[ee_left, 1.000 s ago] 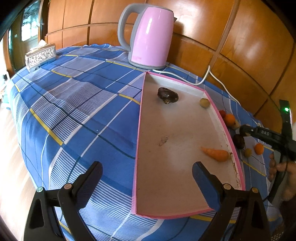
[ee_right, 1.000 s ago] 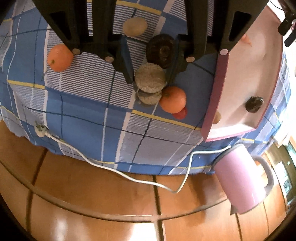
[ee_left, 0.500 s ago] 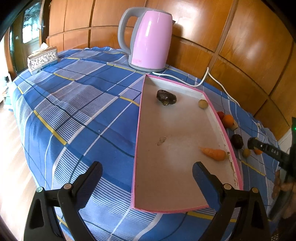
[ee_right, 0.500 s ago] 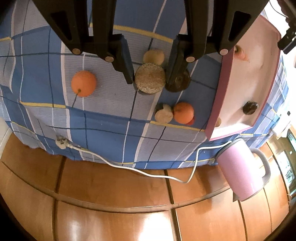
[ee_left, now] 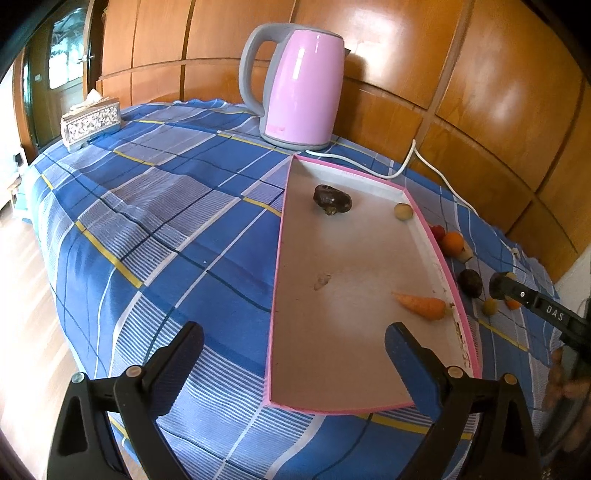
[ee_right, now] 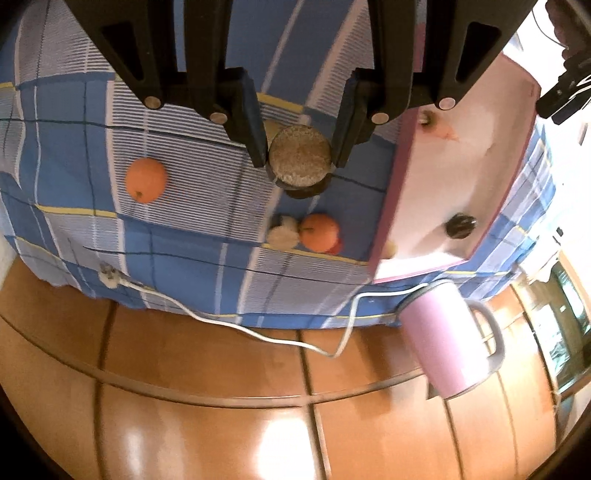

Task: Organize fruits
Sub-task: 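Carry the cut brown piece into the tray and open the right gripper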

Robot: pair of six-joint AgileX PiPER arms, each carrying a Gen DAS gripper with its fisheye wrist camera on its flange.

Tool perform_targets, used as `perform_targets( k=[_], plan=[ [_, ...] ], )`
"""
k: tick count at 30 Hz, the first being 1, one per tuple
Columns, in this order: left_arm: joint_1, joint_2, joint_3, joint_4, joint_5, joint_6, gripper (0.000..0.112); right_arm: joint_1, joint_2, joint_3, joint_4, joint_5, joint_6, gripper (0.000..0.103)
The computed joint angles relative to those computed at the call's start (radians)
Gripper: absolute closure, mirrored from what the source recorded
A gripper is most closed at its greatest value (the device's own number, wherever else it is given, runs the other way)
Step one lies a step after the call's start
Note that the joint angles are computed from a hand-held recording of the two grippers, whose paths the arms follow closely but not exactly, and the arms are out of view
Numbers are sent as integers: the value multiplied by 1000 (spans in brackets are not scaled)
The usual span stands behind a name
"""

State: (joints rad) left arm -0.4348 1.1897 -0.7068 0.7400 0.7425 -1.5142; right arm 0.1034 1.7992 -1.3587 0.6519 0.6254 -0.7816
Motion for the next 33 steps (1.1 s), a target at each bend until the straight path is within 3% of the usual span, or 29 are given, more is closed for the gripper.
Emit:
perform_targets(
  k=[12, 18, 33],
  plan=[
    [51, -15, 30, -9, -9, -39, 12, 90, -3, -2, 0, 18, 0, 67],
    [54, -27, 48, 25, 22, -117, 12, 158, 14, -33, -22, 26, 12, 67],
    [117, -9, 72, -28, -17, -97, 11, 345, 178, -264, -181, 87, 226, 66]
  ],
)
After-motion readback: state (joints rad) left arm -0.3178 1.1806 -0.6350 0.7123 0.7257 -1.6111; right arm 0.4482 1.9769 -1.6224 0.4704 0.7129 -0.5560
